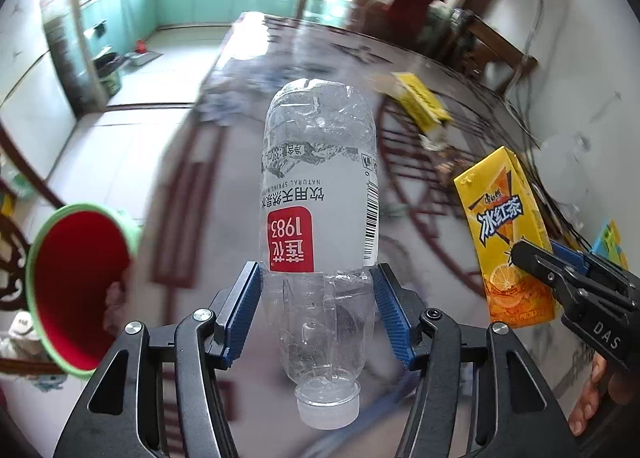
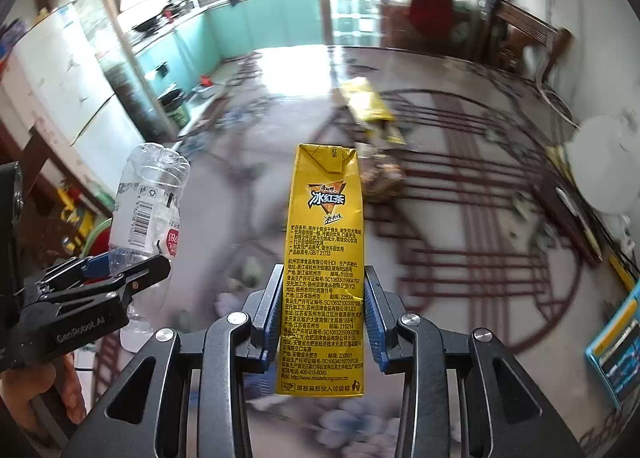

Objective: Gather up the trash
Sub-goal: 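Carry the water bottle and juice carton over the red bucket with both tools, then open both tools to drop the bottle and carton into the bucket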

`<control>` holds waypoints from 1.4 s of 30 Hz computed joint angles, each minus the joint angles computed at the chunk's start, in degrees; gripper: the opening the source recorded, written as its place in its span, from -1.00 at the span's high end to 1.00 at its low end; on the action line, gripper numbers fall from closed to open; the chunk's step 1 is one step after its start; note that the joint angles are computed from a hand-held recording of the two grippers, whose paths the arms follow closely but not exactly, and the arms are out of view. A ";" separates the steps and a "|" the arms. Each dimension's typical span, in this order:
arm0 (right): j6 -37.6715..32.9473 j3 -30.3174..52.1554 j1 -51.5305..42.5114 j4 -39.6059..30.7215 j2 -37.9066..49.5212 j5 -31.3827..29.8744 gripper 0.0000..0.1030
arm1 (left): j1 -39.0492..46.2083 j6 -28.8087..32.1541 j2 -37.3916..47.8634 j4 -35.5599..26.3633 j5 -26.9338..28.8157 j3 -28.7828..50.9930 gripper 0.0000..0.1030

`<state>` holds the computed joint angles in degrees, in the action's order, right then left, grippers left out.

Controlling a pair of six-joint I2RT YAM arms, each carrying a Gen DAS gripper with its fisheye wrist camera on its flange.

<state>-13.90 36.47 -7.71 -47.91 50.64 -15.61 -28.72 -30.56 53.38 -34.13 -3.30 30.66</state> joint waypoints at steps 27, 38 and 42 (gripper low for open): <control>42.16 18.49 69.00 19.85 34.50 23.15 0.34 | 86.01 62.59 12.99 -2.82 26.11 -1.83 -0.09; 40.77 28.60 70.08 24.00 49.82 17.69 0.34 | 89.90 65.07 23.24 1.99 25.98 1.92 -0.09; 40.73 28.78 70.43 24.97 50.21 17.85 0.31 | 91.34 65.02 23.39 1.03 27.84 3.08 -0.22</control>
<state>26.83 65.25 62.72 -22.93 100.85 2.24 62.62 34.46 76.76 -33.10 24.54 33.74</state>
